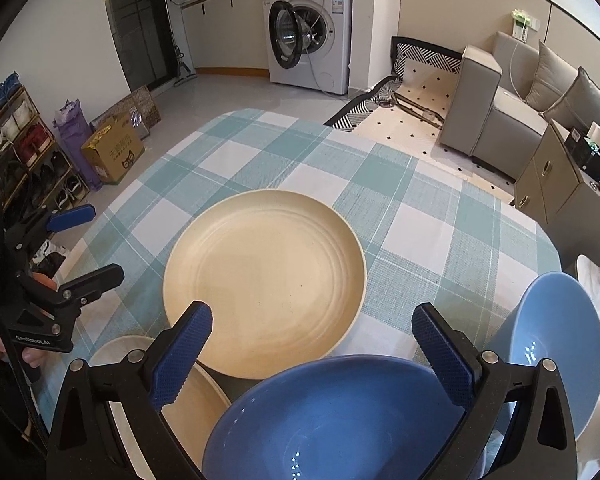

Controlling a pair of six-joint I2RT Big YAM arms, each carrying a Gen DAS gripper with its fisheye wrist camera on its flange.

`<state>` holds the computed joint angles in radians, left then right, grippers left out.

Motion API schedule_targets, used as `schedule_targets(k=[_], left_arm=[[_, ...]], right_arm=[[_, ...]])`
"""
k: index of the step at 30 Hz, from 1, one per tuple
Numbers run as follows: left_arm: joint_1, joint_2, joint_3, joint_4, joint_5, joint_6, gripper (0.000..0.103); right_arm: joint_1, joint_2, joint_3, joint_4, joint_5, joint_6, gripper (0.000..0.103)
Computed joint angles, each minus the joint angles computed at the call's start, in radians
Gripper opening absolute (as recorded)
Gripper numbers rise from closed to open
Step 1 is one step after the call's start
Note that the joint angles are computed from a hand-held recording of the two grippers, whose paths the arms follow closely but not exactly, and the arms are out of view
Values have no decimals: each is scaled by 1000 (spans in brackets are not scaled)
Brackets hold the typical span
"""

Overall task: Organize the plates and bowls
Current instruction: 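Move both tools to the rim of the large cream plate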

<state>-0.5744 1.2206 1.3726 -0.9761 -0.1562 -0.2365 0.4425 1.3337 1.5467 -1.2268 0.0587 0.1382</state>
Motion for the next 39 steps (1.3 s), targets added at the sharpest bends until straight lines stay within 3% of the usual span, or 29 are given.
schedule_targets(k=[4,11,24,27,31,34,39], left_arm=[[10,14,7,-3,37,-9,102],[18,40,18,-9,74,-22,101],[25,73,24,-14,97,-20,99],[32,86,30,-27,107,-18,89],[37,97,33,-30,117,-15,88],[36,109,39,-42,119,-13,78],[36,127,42,-54,127,-15,73]], right_arm=[[-9,11,3,-4,-10,-8,99],[-35,46,29,-31,-40,-24,84],[-71,111,58,-77,-59,-26,77],[-79,130,70,-94,-66,-30,74],[-87,155,86,-107,-70,-32,71],[-89,171,94,-119,-73,-34,69],[-83,201,117,-150,-68,-42,60]])
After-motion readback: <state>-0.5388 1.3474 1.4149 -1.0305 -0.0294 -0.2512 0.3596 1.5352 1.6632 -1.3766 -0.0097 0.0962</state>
